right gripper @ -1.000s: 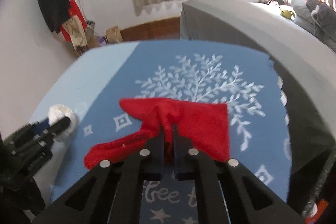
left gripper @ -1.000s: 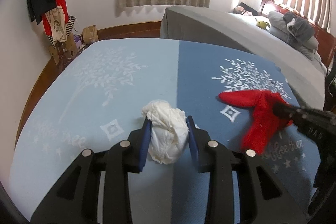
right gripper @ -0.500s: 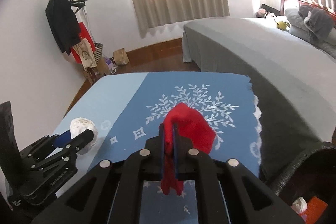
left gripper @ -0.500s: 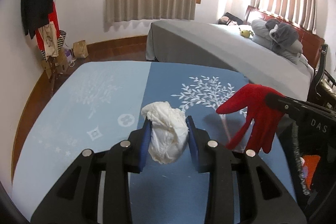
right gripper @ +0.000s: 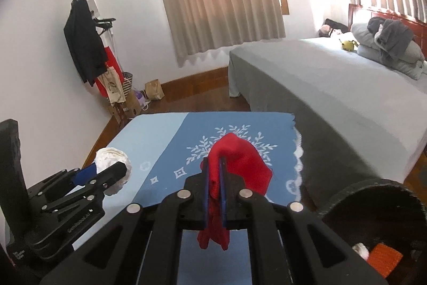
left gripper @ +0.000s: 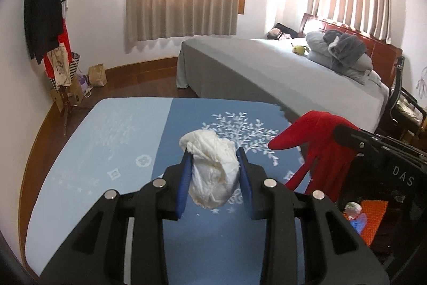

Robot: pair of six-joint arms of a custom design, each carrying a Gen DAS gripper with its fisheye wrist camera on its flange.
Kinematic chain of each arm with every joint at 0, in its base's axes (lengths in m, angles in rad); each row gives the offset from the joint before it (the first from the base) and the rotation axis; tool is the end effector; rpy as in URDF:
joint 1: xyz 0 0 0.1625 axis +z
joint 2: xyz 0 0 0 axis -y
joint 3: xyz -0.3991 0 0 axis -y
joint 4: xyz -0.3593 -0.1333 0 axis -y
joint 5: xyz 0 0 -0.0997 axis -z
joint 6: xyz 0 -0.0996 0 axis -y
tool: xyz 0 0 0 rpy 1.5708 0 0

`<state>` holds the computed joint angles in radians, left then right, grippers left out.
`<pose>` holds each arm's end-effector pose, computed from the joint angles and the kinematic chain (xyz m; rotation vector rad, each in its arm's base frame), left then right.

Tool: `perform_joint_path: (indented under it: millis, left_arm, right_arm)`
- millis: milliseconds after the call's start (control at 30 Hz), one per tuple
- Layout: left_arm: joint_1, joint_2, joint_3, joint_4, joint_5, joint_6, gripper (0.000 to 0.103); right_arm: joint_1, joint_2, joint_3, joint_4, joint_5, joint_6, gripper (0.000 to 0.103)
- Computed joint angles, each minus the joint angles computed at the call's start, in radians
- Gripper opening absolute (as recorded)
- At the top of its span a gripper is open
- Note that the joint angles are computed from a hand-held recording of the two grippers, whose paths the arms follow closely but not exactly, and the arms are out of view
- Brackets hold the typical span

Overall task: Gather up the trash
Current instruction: 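Lift and carry the white tissue and red glove over the trash bin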

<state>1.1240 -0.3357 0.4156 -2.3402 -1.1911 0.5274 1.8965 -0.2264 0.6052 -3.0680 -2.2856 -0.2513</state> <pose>-0.2227 -0.8588 0.2573 1.0570 2.3783 -0.9115 0.3313 -0.7684 0.1760 0.1289 -2.1852 1.3627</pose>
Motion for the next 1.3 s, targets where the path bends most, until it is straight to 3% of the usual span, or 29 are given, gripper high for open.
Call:
perform_joint_path:
  millis: [233, 533, 800, 1300]
  left_arm:
    - [-0.035, -0.131, 0.242, -0.108, -0.032, 0.017, 0.032]
    - [-0.068, -0.237, 0.441, -0.177, -0.083, 0.025, 0.032]
    - [-0.093, -0.295, 0.556, -0.225, -0.128, 0.038, 0.032]
    - [-0.133, -0.328, 0.659, -0.260, -0.190, 0.054, 0.032]
  right_arm:
    - [0.027, -0.107, 0.199, -0.155, -0.037, -0.032, 0.006]
    - [0.059, -0.199, 0.372, -0.311, -0.101, -0.069, 0.006]
    - [0.080, -0.246, 0.469, -0.421, -0.162, -0.095, 0.006]
    - [0.092, -0.321, 0.612, -0.585, -0.262, -0.120, 0.007]
